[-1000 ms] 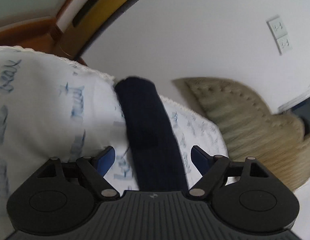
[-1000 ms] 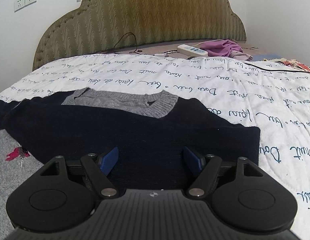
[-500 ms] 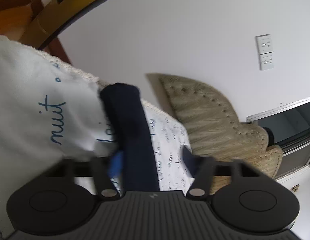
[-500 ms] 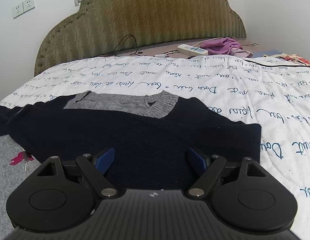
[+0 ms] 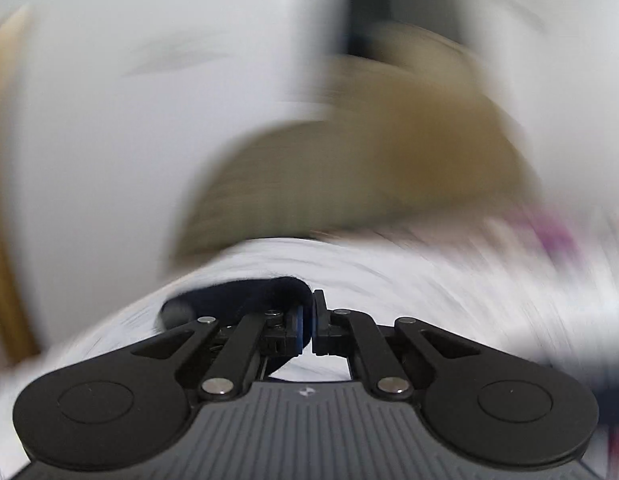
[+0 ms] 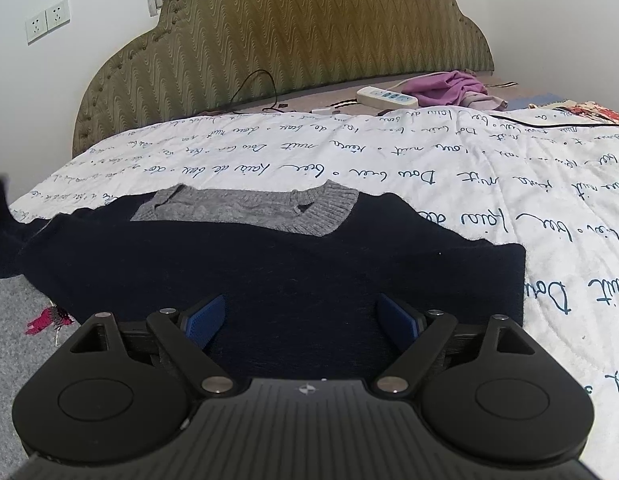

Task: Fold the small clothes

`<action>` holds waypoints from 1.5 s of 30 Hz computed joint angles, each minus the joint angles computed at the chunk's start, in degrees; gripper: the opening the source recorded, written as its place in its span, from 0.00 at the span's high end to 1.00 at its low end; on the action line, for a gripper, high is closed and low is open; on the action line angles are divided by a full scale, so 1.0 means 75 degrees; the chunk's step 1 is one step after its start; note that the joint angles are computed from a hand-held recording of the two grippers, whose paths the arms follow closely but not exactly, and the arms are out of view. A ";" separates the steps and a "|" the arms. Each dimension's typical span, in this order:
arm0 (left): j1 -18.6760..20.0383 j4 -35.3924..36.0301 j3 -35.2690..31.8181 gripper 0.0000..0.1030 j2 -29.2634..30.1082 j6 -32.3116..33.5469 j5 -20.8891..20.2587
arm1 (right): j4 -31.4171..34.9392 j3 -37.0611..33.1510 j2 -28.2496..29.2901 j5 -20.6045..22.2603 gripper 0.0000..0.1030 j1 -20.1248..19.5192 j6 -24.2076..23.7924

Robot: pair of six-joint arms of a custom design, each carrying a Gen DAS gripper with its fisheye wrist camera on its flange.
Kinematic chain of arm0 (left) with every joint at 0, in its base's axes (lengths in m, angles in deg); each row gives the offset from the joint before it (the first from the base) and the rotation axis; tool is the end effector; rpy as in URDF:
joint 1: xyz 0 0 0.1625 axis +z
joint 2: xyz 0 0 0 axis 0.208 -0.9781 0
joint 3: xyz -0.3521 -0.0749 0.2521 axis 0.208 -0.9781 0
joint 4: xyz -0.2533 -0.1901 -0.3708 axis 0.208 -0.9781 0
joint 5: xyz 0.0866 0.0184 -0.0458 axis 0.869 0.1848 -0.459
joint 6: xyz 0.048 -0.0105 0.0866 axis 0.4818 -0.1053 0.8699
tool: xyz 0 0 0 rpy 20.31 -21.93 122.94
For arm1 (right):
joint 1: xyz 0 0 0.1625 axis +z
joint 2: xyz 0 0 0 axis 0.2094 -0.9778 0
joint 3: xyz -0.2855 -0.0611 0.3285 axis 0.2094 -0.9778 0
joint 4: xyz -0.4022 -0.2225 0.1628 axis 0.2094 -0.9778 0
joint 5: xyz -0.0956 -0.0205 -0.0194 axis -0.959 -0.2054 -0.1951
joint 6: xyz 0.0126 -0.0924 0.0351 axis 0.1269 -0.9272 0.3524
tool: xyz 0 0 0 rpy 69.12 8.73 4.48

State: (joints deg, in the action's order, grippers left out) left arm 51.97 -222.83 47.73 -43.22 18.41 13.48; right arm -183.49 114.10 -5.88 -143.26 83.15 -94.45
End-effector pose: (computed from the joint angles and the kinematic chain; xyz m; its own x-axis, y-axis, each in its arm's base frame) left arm -0.0483 -0.4995 0.2542 -0.5503 0.3010 -0.7788 0.8347 0.2218 -0.5041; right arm 0.1158 -0.3843 0.1032 -0.7805 0.1699 0.6017 -0.4221 0.5667 -0.7076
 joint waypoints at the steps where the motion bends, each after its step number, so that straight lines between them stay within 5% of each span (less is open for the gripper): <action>1: -0.0195 0.0273 0.0333 0.97 0.0042 0.0480 -0.0089 | 0.0006 -0.0004 0.0003 -0.0015 0.18 0.0006 0.0001; 4: -0.0702 0.1108 0.0903 0.96 0.0431 0.0740 0.0305 | -0.0022 0.0020 -0.0009 0.0036 0.18 -0.0019 0.0031; 6: -0.1038 0.0161 0.1054 0.96 0.1041 0.1669 0.1029 | -0.0034 0.0048 -0.0030 0.0084 0.18 -0.0042 0.0071; 12: -0.1229 -0.1414 0.1152 0.96 0.1835 0.3351 0.1363 | 0.0515 0.0045 -0.0286 0.0024 0.13 0.0034 0.0161; 13: -0.1293 -0.1662 0.1221 0.96 0.1927 0.3541 0.1440 | 0.0854 -0.0105 -0.0343 -0.0467 0.14 0.0283 0.0341; 15: -0.1317 -0.2183 0.1148 0.96 0.2253 0.3991 0.1518 | 0.1341 -0.0223 -0.0543 -0.0489 0.18 0.0575 0.1132; 19: -0.1253 -0.2181 0.1058 0.96 0.2252 0.4039 0.1421 | 0.2824 -0.0265 -0.1002 0.2161 0.15 0.0530 0.2836; 22: -0.1254 -0.2070 0.1075 0.96 0.2168 0.3885 0.1408 | 0.4223 -0.0865 -0.0759 0.3561 0.16 0.0274 0.3864; 26: -0.1207 -0.1995 0.1085 0.96 0.2063 0.3663 0.1305 | 0.5320 -0.1727 -0.0130 0.3819 0.27 0.0121 0.4856; 29: -0.1138 -0.1598 0.1066 0.96 0.1849 0.3310 0.1213 | 0.5258 -0.1953 0.0148 0.4069 0.29 0.0145 0.5000; 31: -0.1108 -0.1367 0.1051 0.96 0.1731 0.3106 0.1183 | 0.5260 -0.2024 0.0218 0.4199 0.43 0.0138 0.5016; 32: -0.1102 -0.1307 0.1039 0.96 0.1704 0.3045 0.1194 | 0.5380 -0.2067 0.0218 0.4030 0.70 0.0181 0.4985; 33: -0.1096 -0.1239 0.1029 0.96 0.1677 0.2986 0.1199 | 0.5492 -0.2138 0.0268 0.3639 0.84 0.0289 0.4876; 36: -0.1063 -0.0966 0.1062 0.95 0.1503 0.2861 0.1060 | 0.5124 -0.2089 0.0332 0.3594 0.84 0.0280 0.4865; 39: -0.0907 -0.0560 0.1391 0.92 0.0712 0.2839 0.0203 | 0.4494 -0.2008 0.0317 0.3753 0.84 0.0376 0.4766; 42: -0.0674 0.0706 0.1646 0.63 -0.0575 0.1895 -0.0698 | 0.4380 -0.1838 -0.0101 0.4187 0.84 0.0398 0.4584; 44: -0.0424 0.1441 0.1577 0.32 -0.1327 0.0387 -0.1333 | 0.4333 -0.1636 -0.0490 0.4326 0.84 0.0415 0.4450; 45: -0.0280 0.1743 0.1489 0.30 -0.1587 -0.0413 -0.1652 | 0.4350 -0.1472 -0.0762 0.4374 0.84 0.0374 0.4401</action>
